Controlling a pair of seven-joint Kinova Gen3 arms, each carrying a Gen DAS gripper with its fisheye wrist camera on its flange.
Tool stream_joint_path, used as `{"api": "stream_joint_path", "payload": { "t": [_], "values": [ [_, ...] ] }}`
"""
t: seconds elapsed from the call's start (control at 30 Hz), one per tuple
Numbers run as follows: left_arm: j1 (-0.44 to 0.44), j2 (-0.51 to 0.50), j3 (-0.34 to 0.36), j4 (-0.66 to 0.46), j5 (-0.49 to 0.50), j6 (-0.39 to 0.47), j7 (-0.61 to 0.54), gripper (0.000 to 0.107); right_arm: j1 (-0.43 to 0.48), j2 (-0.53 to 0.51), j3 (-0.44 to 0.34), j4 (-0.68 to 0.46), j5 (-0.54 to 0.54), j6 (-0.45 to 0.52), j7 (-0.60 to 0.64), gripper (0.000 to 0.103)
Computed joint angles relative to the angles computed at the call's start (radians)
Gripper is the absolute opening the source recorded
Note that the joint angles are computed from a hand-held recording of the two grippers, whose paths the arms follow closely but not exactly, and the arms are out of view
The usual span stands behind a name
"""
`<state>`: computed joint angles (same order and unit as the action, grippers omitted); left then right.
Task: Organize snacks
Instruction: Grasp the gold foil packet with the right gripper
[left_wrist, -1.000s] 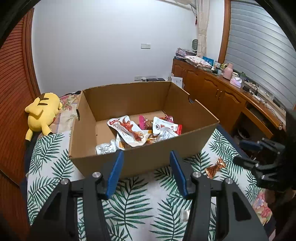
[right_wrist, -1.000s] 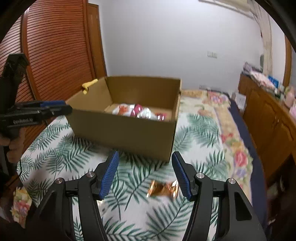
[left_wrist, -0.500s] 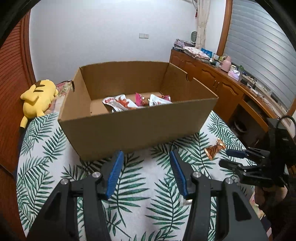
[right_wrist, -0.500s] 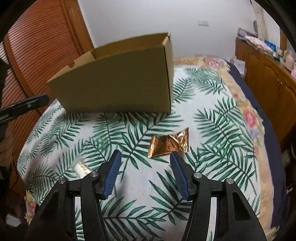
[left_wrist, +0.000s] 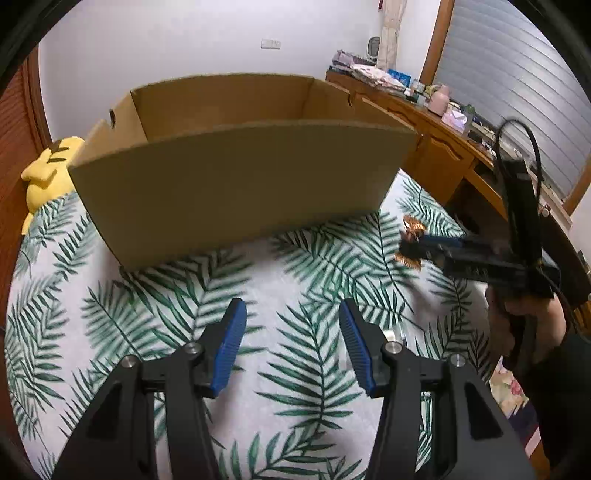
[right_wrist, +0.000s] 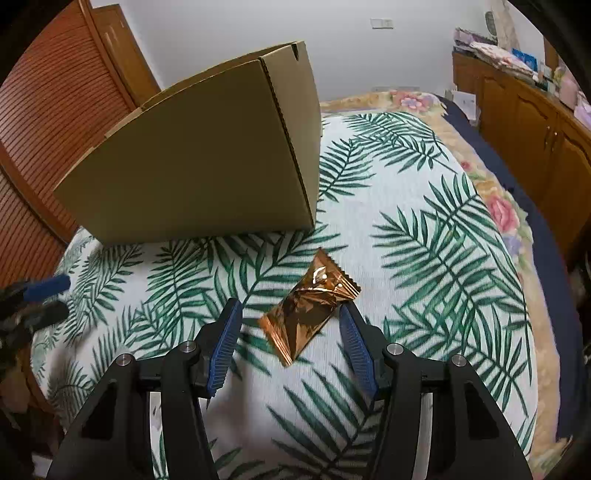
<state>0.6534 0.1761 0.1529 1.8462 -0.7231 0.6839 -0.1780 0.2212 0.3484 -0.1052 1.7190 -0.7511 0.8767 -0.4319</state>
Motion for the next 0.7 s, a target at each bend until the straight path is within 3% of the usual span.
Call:
{"api": "stream_joint_path", "payload": {
  "t": [0.2, 0.43, 0.7],
  "values": [
    [0.022, 0.025, 0.005, -0.005, 0.013, -0.009, -0.004, 0.052, -0.028, -0.005, -0.003, 0.007, 0.012, -0.056, -0.023, 0.052],
    [0.056, 0.048, -0.001, -0.015, 0.024, -0.012, -0.02, 0.052, -0.032, -0.005, -0.014, 0.014, 0.031, -0.106, -0.034, 0.026],
    [0.07, 0.048, 0.004, -0.003, 0.052, -0.015, -0.088, 0.052, 0.031, -0.034, -0.02, 0.053, -0.039, -0.086, 0.056, 0.026]
  ]
}}
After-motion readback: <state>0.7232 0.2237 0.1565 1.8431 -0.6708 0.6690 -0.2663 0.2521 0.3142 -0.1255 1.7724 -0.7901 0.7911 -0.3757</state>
